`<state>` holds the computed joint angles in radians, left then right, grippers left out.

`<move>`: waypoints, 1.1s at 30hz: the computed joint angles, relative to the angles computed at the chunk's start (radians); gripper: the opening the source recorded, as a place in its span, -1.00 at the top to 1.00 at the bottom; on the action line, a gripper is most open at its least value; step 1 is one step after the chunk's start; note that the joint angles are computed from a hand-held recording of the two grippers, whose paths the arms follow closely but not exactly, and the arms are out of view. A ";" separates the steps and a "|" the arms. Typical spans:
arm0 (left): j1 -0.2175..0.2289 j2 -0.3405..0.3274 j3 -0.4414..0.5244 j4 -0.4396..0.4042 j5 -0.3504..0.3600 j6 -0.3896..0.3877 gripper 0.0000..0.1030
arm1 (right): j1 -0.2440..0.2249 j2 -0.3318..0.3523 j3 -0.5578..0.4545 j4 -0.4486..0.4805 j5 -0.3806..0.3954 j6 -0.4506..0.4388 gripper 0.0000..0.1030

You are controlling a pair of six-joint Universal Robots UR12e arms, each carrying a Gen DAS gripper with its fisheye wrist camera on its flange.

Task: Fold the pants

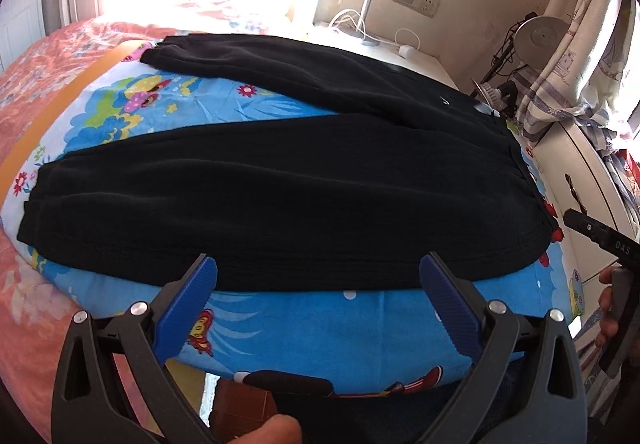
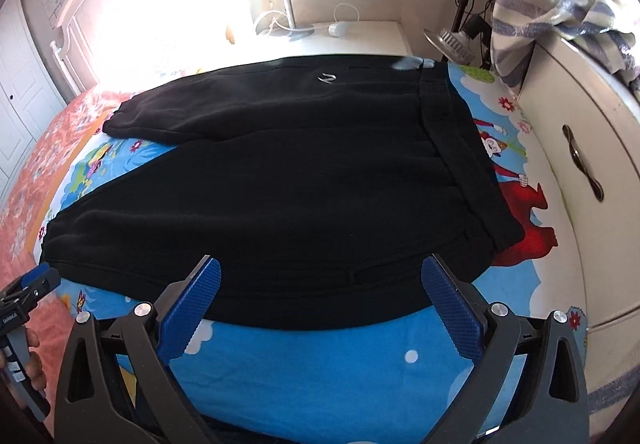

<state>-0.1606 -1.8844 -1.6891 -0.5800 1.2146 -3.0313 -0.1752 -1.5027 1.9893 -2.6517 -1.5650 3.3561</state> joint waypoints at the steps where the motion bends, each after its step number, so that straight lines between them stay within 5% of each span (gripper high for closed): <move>1: -0.004 -0.018 0.020 -0.041 -0.037 -0.006 -0.96 | -0.028 0.016 -0.016 0.020 0.023 -0.018 -0.90; 5: -0.018 -0.090 0.091 -0.101 -0.157 -0.048 -0.96 | -0.122 0.117 -0.155 0.128 0.030 -0.047 -0.90; 10: -0.036 -0.156 0.170 -0.130 -0.236 -0.078 -0.95 | -0.166 0.299 -0.400 0.228 -0.057 -0.307 -0.89; 14: -0.041 -0.175 0.207 -0.142 -0.200 -0.107 -0.95 | -0.191 0.427 -0.585 0.365 -0.076 -0.466 -0.83; 17: -0.033 -0.179 0.219 -0.157 -0.159 -0.145 -0.95 | -0.197 0.496 -0.695 0.447 -0.078 -0.551 -0.61; 24: -0.014 -0.181 0.227 -0.196 -0.075 -0.226 -0.95 | -0.176 0.614 -0.870 0.606 -0.057 -0.703 -0.60; 27: -0.009 -0.180 0.226 -0.198 -0.059 -0.239 -0.95 | -0.178 0.642 -0.918 0.685 -0.024 -0.702 -0.26; 28: -0.008 -0.179 0.229 -0.201 -0.053 -0.241 -0.95 | -0.183 0.642 -0.926 0.709 0.017 -0.704 0.33; 29: -0.006 -0.182 0.232 -0.199 -0.049 -0.243 -0.95 | -0.186 0.641 -0.935 0.752 0.057 -0.706 0.68; 33: 0.001 -0.194 0.243 -0.188 -0.062 -0.252 -0.95 | -0.166 0.594 -0.884 0.703 0.019 -0.771 0.86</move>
<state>-0.1595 -2.0788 -1.4464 -0.7679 1.1521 -3.2833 -0.3409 -0.9082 1.1050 -1.9490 -1.5465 2.5854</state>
